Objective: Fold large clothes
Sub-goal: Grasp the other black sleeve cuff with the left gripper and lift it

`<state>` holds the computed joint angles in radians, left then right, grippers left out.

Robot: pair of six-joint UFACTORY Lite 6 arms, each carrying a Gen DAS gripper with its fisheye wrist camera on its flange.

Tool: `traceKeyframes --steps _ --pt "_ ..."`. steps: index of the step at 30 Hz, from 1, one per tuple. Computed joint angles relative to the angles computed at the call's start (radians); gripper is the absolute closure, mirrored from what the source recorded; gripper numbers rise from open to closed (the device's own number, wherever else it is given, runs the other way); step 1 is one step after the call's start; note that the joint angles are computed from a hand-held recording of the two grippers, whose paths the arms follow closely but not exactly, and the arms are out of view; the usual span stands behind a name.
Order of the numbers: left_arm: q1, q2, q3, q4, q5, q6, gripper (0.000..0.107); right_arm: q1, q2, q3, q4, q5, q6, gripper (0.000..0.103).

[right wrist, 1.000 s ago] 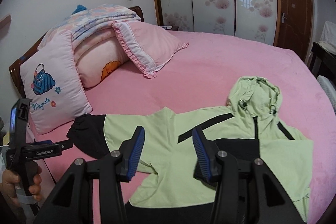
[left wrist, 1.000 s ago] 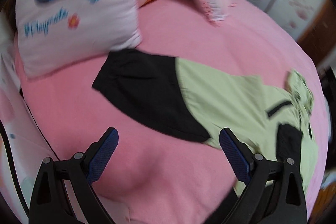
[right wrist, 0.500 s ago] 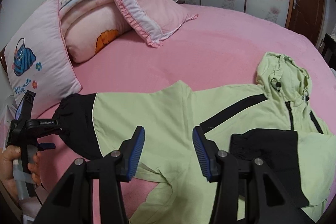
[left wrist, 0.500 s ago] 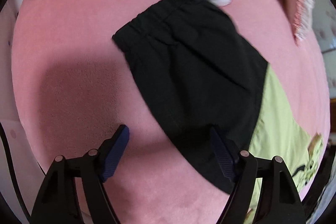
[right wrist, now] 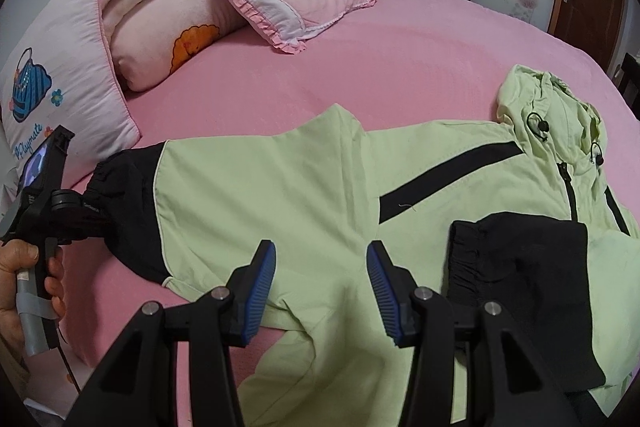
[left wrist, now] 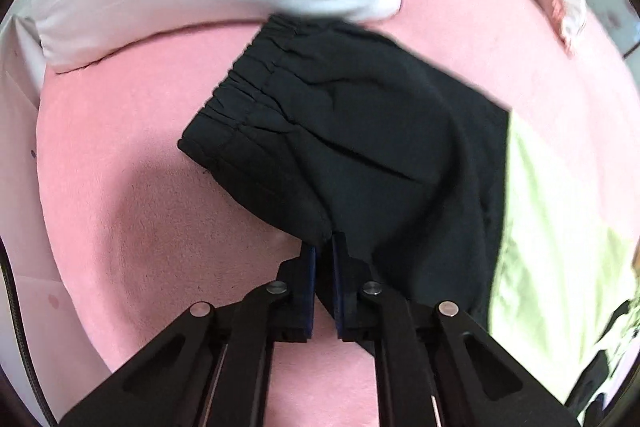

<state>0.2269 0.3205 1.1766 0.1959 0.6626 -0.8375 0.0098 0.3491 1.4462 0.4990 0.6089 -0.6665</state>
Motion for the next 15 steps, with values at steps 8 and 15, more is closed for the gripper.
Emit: traceKeyframes --steps 8,15 --pt "-0.266 -0.192 0.008 0.412 0.023 -0.376 0.103 -0.095 -0.054 -0.074 0.075 0.042 -0.108 0.056" --pt "-0.719 -0.118 0.382 0.58 0.232 -0.479 0.103 -0.362 -0.12 -0.115 0.173 0.149 -0.313 0.056"
